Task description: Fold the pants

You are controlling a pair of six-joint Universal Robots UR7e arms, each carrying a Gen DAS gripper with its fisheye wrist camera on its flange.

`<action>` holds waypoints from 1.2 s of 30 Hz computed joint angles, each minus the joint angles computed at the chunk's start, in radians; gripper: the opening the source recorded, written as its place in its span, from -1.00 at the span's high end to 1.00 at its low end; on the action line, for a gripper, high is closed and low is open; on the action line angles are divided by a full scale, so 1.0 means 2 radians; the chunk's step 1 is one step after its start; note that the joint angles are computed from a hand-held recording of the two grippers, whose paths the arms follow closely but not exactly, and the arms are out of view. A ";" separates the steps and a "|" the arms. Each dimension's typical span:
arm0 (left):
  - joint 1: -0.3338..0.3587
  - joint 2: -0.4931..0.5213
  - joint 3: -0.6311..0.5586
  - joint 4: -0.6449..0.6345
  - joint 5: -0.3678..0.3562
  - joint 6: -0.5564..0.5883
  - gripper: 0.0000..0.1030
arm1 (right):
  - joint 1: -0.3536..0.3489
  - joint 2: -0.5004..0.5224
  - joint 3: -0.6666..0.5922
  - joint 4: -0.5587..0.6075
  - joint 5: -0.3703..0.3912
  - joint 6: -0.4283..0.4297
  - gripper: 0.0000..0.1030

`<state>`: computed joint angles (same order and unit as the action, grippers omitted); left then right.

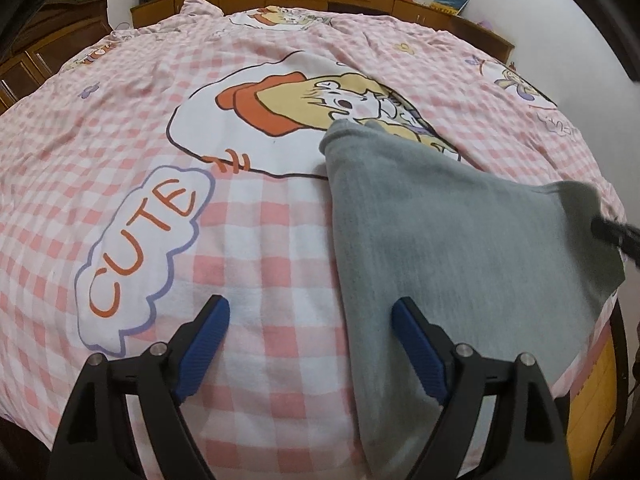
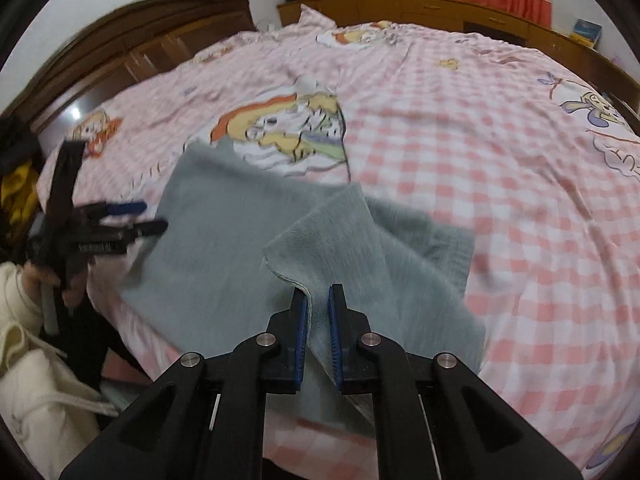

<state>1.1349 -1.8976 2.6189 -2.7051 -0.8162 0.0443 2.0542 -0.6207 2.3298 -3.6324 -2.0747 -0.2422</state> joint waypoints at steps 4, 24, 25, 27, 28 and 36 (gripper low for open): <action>0.002 0.002 0.004 -0.013 -0.001 0.003 -0.70 | -0.007 -0.014 0.015 0.016 0.019 0.002 0.75; 0.005 0.007 0.009 -0.033 -0.006 0.004 -0.75 | -0.025 -0.041 0.018 -0.002 -0.036 0.097 0.87; 0.004 0.007 0.009 -0.032 -0.005 0.003 -0.75 | -0.018 -0.041 0.019 -0.007 -0.028 0.086 0.87; 0.002 0.003 0.010 -0.031 -0.005 0.000 -0.75 | 0.000 -0.036 0.020 -0.013 -0.030 0.078 0.87; -0.002 -0.004 0.011 -0.030 -0.005 -0.007 -0.71 | 0.010 -0.031 0.022 -0.023 -0.023 0.066 0.87; -0.006 -0.044 0.011 -0.033 -0.091 -0.006 -0.70 | 0.056 0.034 -0.016 0.051 -0.022 0.045 0.81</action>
<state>1.1221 -1.9856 2.6412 -2.7706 -0.9988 0.0325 2.1671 -0.5526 2.2983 -3.5309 -2.1186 -0.1522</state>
